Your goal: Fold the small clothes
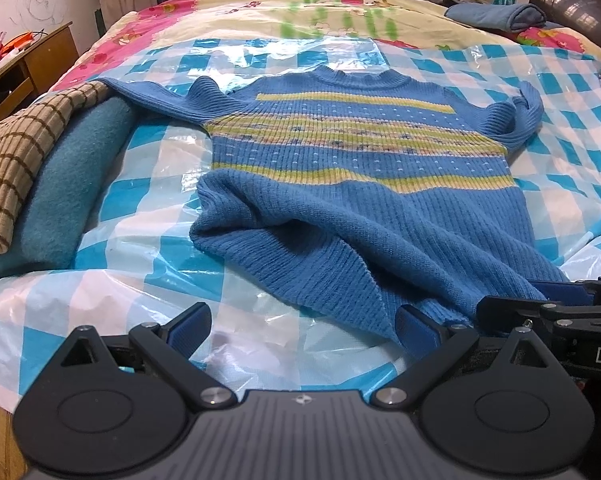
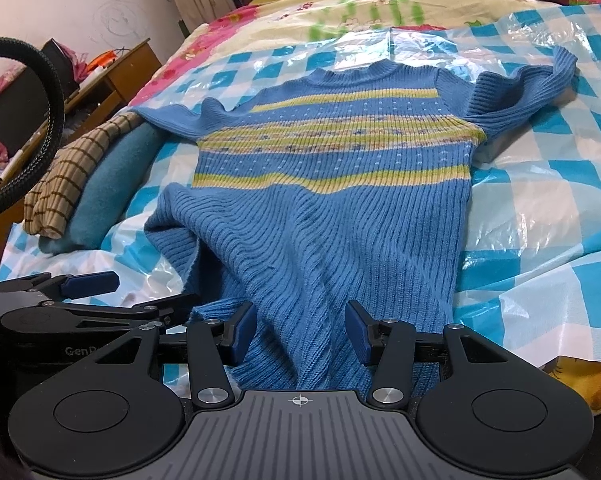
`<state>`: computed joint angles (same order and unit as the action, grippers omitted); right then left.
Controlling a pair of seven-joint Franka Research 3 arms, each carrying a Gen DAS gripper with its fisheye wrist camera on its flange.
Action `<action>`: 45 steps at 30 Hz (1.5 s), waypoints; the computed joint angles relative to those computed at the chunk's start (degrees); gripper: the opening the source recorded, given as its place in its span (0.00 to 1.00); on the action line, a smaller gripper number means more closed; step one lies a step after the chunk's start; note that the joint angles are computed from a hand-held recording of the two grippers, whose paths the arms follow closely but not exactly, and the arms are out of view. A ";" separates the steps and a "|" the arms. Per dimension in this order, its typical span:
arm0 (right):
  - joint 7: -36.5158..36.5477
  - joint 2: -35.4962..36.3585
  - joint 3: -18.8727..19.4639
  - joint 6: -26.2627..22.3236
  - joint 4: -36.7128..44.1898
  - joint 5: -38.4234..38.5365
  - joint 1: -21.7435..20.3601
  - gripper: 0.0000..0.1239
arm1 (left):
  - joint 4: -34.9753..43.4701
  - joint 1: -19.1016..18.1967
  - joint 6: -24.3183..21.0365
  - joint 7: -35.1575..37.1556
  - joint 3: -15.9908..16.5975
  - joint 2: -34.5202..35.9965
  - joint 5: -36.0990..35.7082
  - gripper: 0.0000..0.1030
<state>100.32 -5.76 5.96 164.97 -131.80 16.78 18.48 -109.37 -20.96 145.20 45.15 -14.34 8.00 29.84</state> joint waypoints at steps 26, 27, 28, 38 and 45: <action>-4.79 0.89 -0.43 -0.64 2.36 2.11 1.15 0.39 | -0.57 0.87 -0.82 -0.77 0.54 -0.80 1.01 1.00; -5.56 1.30 -0.37 -0.93 2.97 2.51 1.27 0.39 | -0.57 0.95 -0.87 -0.55 0.53 -0.82 1.09 1.00; -6.61 1.55 -0.34 -0.93 3.33 3.35 1.47 0.39 | -0.51 1.00 -1.03 -0.29 0.53 -0.83 1.32 1.00; -27.96 4.06 -0.65 -4.71 8.48 25.19 3.58 0.39 | -1.30 2.39 -2.44 -0.18 1.07 -1.84 0.47 1.00; -34.84 8.78 0.53 -10.31 14.32 31.91 2.33 0.39 | -2.50 3.79 -1.88 -1.57 1.52 -3.10 0.89 1.00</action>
